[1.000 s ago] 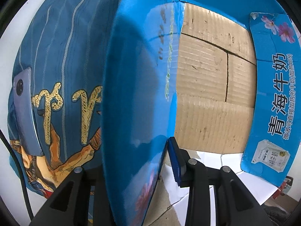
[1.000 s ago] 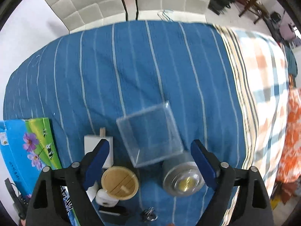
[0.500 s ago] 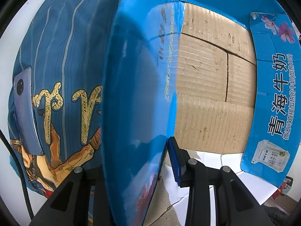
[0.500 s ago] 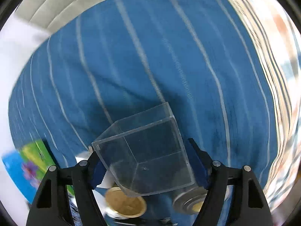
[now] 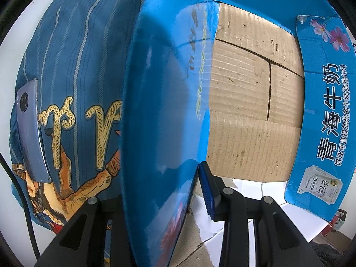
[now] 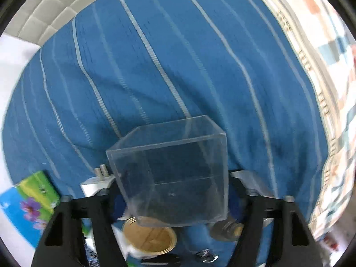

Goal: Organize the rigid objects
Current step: 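Lift the clear cube with the right tool and carry it over the blue box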

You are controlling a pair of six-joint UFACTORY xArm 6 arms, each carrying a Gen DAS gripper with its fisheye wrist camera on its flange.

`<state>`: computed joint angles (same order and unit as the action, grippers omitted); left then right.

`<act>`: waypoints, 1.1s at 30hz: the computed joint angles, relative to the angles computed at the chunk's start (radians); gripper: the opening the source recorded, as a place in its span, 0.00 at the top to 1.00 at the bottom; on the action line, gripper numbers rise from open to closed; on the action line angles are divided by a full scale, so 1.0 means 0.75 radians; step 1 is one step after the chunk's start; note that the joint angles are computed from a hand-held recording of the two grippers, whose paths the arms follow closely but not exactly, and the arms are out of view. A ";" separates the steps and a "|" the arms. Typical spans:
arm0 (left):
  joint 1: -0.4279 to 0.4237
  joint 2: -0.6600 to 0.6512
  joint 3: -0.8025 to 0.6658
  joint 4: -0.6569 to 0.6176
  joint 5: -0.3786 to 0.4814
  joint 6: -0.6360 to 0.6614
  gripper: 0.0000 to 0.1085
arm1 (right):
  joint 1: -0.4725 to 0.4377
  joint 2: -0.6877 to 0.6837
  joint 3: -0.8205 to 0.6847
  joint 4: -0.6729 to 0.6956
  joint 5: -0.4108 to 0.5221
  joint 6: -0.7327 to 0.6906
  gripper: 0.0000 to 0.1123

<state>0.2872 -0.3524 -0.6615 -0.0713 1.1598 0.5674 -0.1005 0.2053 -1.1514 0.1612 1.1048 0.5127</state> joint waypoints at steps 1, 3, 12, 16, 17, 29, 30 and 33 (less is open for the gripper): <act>0.000 -0.004 0.003 0.001 -0.002 -0.002 0.69 | 0.010 0.002 -0.004 -0.018 -0.004 0.000 0.38; -0.001 -0.017 0.014 0.003 -0.009 -0.005 0.69 | 0.049 -0.015 0.002 -0.058 -0.016 0.013 0.38; -0.023 -0.147 0.096 0.012 -0.006 -0.005 0.72 | 0.213 -0.204 0.060 -0.219 -0.008 0.080 0.38; -0.019 -0.178 0.121 0.003 -0.003 -0.011 0.72 | 0.263 -0.290 0.062 -0.212 0.010 0.077 0.38; -0.017 -0.183 0.124 -0.001 -0.001 -0.011 0.72 | 0.300 -0.328 0.084 -0.203 0.005 0.096 0.38; 0.007 -0.227 0.144 -0.020 -0.001 0.028 0.72 | 0.650 -0.444 -0.005 -0.101 -0.007 0.211 0.38; 0.011 -0.233 0.146 -0.022 0.002 0.031 0.72 | 0.675 -0.422 -0.036 -0.110 0.002 0.224 0.38; 0.034 -0.245 0.150 -0.033 0.011 0.045 0.72 | 0.744 -0.353 -0.111 -0.136 0.014 0.275 0.38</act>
